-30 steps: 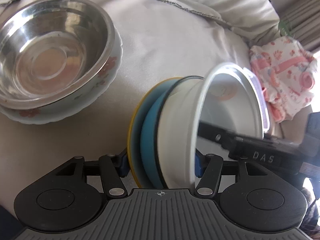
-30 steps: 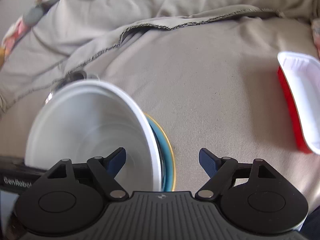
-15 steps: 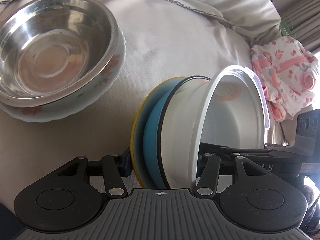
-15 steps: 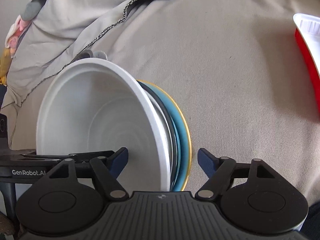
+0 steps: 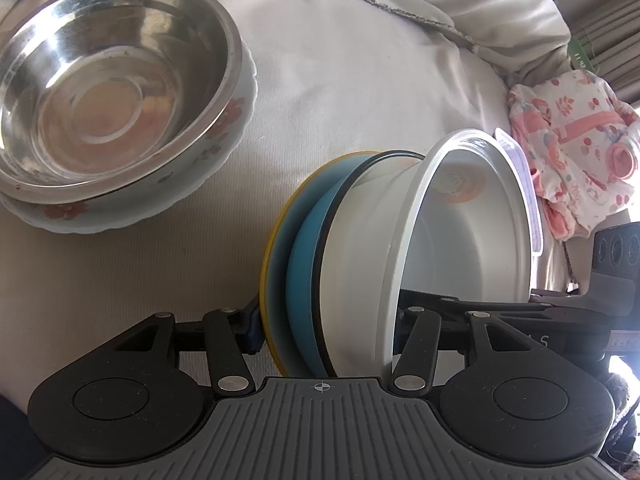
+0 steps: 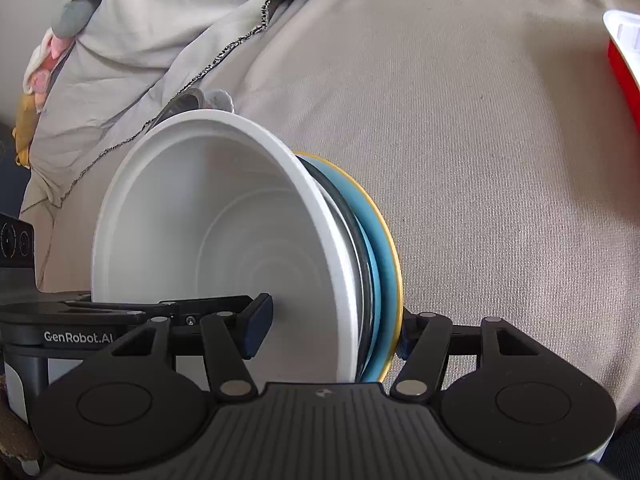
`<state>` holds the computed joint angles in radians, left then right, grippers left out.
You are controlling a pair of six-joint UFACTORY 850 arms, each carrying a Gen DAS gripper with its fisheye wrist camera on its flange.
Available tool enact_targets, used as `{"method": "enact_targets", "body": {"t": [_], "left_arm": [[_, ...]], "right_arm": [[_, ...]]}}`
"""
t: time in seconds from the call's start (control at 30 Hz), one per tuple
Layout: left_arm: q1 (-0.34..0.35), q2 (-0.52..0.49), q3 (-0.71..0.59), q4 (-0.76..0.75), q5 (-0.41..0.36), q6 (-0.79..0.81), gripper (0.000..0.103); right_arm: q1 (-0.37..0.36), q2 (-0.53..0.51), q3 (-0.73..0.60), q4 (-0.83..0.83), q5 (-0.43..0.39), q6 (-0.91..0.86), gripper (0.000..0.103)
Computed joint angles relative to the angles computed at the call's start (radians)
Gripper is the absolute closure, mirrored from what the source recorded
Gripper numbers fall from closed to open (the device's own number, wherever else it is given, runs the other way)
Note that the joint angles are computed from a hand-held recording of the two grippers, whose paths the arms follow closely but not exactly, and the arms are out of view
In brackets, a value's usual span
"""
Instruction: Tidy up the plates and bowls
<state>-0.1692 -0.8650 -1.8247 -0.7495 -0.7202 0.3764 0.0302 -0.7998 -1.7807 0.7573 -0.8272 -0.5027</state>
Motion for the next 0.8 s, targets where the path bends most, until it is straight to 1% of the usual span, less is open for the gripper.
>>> {"method": "enact_targets", "body": {"t": [0.17, 0.2, 0.33, 0.43, 0.5, 0.57, 0.67, 0.73, 0.8], "left_arm": [[-0.005, 0.009, 0.016, -0.003, 0.019, -0.024, 0.045], [-0.006, 0.011, 0.018, 0.000, 0.020, -0.030, 0.046], [-0.004, 0.007, -0.003, 0.019, -0.001, -0.059, 0.046], [0.000, 0.027, -0.002, 0.017, -0.002, -0.062, 0.045], [0.009, 0.060, 0.022, -0.021, 0.020, -0.020, 0.045], [0.022, 0.098, 0.047, -0.065, 0.049, 0.022, 0.045], [0.045, 0.153, 0.083, -0.105, 0.102, 0.068, 0.045], [0.067, 0.177, 0.094, -0.110, 0.129, 0.077, 0.045], [0.091, 0.184, 0.095, -0.111, 0.149, 0.084, 0.045]], "right_arm": [[-0.005, -0.021, -0.029, -0.002, -0.024, 0.013, 0.043], [-0.006, -0.024, -0.033, -0.001, -0.030, 0.016, 0.044], [-0.007, -0.027, -0.046, -0.006, -0.040, 0.035, 0.044], [-0.004, -0.020, -0.061, -0.034, -0.055, 0.080, 0.044], [0.002, -0.002, -0.065, -0.040, -0.042, 0.069, 0.044], [0.014, 0.026, -0.067, -0.038, -0.012, 0.036, 0.044], [0.038, 0.039, -0.113, -0.035, 0.006, 0.006, 0.044], [0.058, 0.018, -0.179, -0.040, -0.009, 0.013, 0.044], [0.080, -0.035, -0.289, -0.059, -0.055, 0.053, 0.043]]}}
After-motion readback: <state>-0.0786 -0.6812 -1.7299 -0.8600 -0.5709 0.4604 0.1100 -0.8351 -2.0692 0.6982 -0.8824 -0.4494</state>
